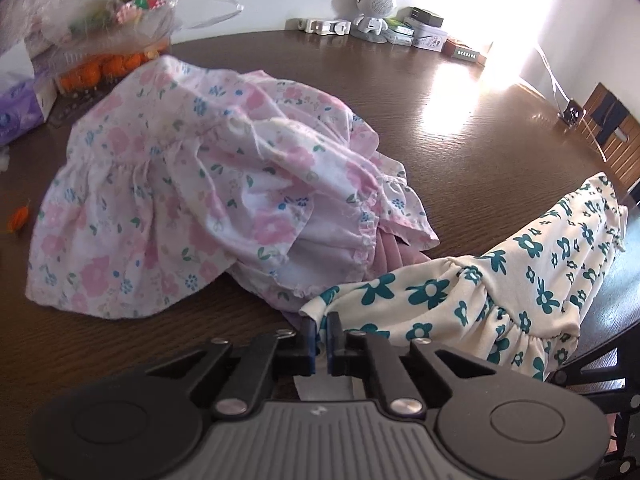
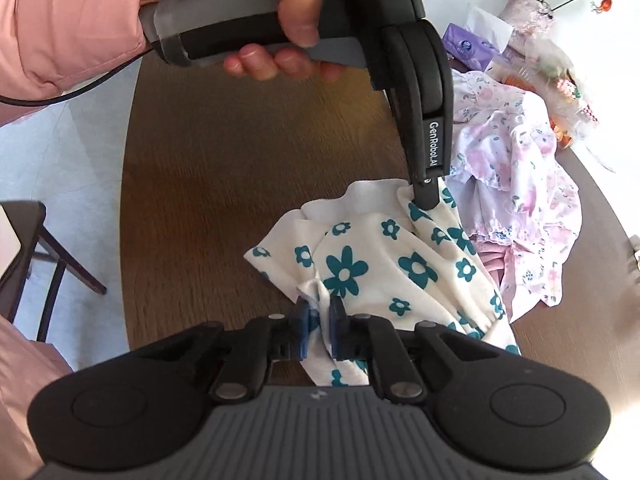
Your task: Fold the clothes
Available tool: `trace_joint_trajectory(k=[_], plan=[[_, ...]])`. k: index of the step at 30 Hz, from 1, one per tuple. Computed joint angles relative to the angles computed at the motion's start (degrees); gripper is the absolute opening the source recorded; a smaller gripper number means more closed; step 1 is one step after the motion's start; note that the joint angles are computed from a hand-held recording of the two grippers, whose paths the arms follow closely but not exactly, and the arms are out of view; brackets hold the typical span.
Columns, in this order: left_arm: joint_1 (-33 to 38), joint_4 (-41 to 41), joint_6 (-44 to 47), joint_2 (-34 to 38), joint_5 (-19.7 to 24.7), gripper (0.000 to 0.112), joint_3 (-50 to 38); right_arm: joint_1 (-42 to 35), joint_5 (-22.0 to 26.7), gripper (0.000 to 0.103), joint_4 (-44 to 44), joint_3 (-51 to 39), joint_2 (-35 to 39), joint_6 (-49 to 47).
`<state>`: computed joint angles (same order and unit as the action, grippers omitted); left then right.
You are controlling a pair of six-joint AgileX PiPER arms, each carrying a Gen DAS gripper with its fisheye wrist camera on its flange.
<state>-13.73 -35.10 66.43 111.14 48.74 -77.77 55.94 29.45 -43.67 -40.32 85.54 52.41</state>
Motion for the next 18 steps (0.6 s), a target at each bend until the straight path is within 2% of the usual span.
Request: trace_joint_trajectory(k=[7, 10, 14, 16, 18], plan=[[-3.7, 3.5, -3.2, -4.9, -0.2, 0.003, 0.4, 3.4, 1.1, 0.009, -9.9, 6.1, -8.9, 17.2], [-5.8, 4.7, -5.4, -7.1, 0.7, 0.003, -0.5, 6.2, 3.0, 0.008, -16.0, 10.2, -14.2, 29.0], [-10.0, 6.0, -9.0, -9.5, 1.5, 0.003, -1.6, 12.3, 8.7, 0.008, -23.5, 17.5, -24.4, 46.8], [-12.5, 6.4, -10.8, -10.4, 1.3, 0.003, -1.8, 15.6, 11.5, 0.008, -24.9, 21.6, -30.0, 54.3], [-15.5, 6.9, -12.4, -11.3, 0.9, 0.003, -1.8, 20.9, 16.5, 0.008, -25.1, 25.3, -35.8, 61.1]])
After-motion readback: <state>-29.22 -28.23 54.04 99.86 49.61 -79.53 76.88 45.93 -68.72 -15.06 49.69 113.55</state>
